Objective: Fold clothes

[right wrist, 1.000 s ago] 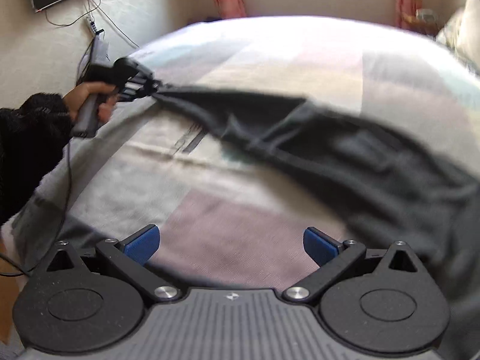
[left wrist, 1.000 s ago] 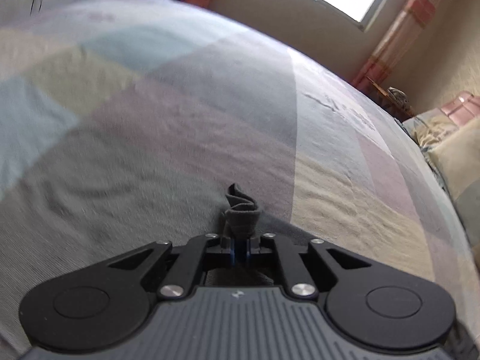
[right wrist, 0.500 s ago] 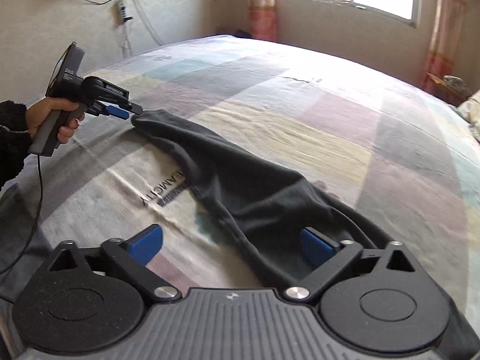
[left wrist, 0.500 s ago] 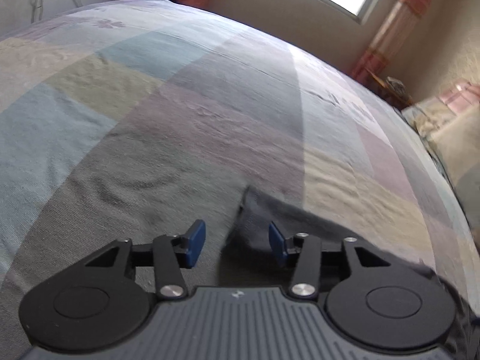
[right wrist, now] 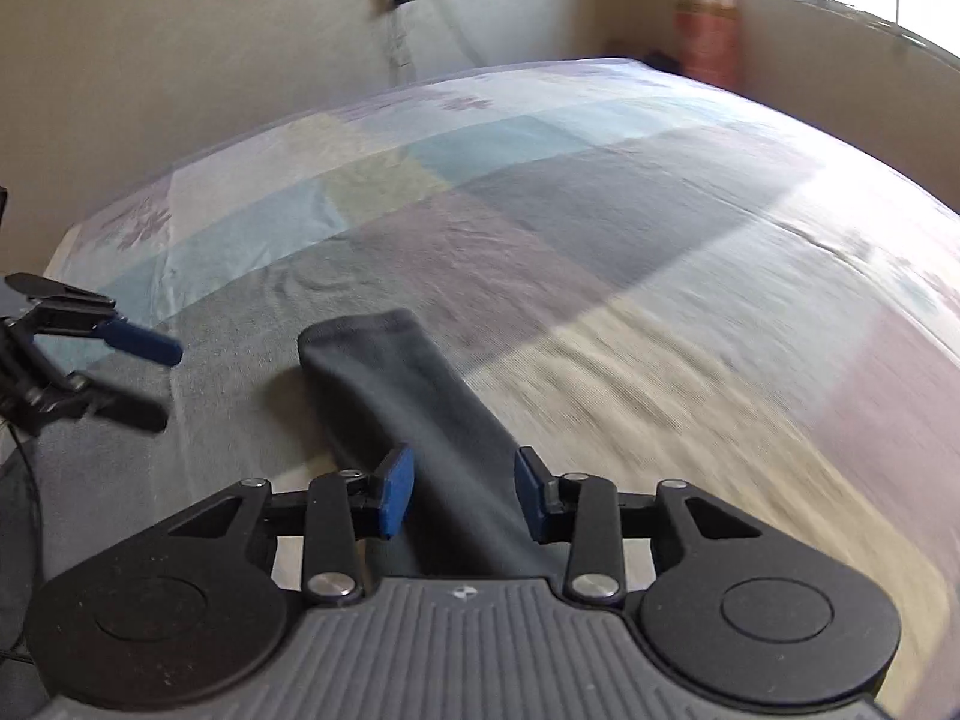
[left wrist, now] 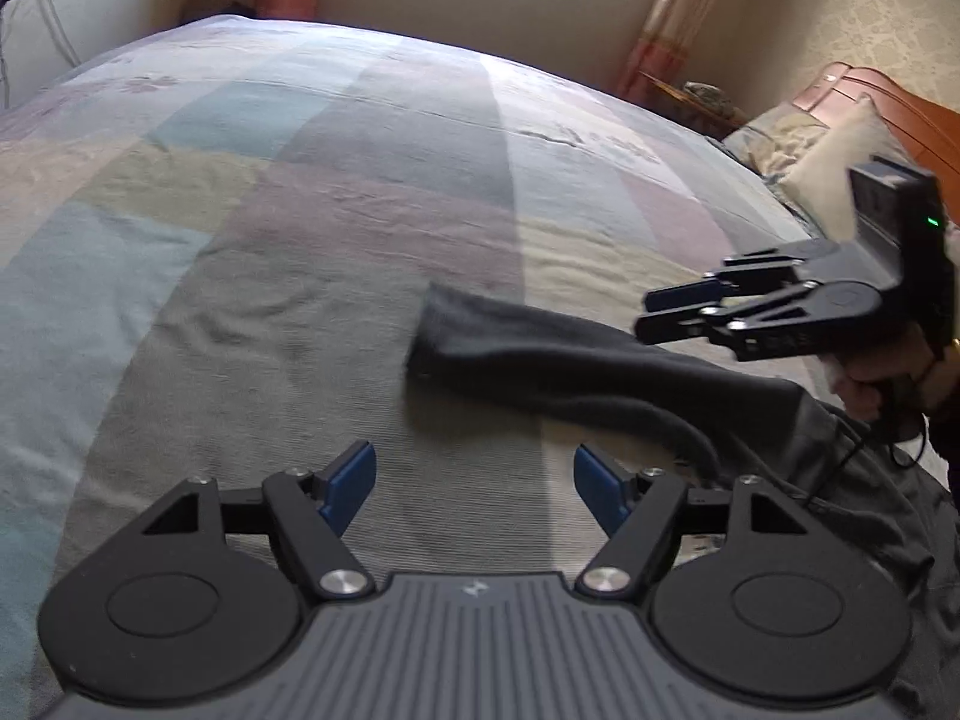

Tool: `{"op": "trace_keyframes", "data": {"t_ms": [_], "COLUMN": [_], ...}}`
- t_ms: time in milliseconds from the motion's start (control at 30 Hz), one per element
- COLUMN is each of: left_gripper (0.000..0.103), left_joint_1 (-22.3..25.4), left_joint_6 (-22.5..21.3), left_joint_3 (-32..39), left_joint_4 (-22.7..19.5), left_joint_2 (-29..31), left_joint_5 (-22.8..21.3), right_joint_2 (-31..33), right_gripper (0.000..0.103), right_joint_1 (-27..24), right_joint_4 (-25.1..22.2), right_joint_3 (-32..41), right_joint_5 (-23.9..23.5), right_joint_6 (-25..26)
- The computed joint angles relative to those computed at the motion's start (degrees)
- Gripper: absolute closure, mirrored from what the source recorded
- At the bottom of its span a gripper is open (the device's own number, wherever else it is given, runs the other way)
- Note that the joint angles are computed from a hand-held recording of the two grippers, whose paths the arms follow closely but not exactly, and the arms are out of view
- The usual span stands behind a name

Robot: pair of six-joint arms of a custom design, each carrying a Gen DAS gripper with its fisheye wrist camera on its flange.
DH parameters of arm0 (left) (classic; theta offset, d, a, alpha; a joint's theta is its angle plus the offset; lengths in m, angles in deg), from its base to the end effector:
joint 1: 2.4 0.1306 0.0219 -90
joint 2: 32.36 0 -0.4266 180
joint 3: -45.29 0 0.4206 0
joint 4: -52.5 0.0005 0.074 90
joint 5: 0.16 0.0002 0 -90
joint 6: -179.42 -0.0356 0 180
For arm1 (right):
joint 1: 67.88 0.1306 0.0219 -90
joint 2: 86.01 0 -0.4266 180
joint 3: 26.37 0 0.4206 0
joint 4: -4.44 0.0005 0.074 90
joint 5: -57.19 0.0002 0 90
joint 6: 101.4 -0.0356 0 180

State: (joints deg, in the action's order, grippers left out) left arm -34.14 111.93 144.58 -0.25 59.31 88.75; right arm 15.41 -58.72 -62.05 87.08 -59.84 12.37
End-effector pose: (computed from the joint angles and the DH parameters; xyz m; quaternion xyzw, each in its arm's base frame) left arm 0.4495 -0.2778 0.5350 0.0707 0.9216 -0.1662 0.3437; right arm 0.5691 0.1077 0.5503 -0.3308 0.8677 0.1830 0.3226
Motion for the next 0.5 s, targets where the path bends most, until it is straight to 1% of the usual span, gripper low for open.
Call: {"op": "trace_keyframes", "data": {"t_ms": [33,100,233,300,400,500], "left_gripper": [0.030,0.030,0.029,0.029,0.029,0.029], "left_joint_1": [0.33,0.99,1.55,1.67,1.92,2.36], "left_joint_6": [0.58,1.65,1.76,1.84,2.22,2.42], "left_joint_3": [-0.81,-2.44,-5.23,-6.20,-7.35,-8.36], "left_joint_4": [0.67,2.00,3.77,4.18,4.95,5.85], "left_joint_2": [-0.46,-1.36,-2.69,-3.07,-3.51,-4.04], "left_joint_5": [0.18,0.91,2.44,2.60,2.90,3.73], "right_joint_2": [1.86,5.49,9.76,11.02,12.86,13.75], "right_gripper": [0.068,0.070,0.070,0.070,0.068,0.064], "right_joint_1": [0.71,2.00,3.42,3.69,3.77,3.40], "right_joint_4": [-0.70,-2.17,-3.18,-3.34,-4.99,-8.46], "right_joint_3": [1.68,5.10,8.74,9.83,12.07,13.69], "right_joint_5": [0.20,0.69,1.19,0.47,-0.99,-3.67], "right_joint_6": [0.58,1.56,2.57,2.77,2.76,4.71]}}
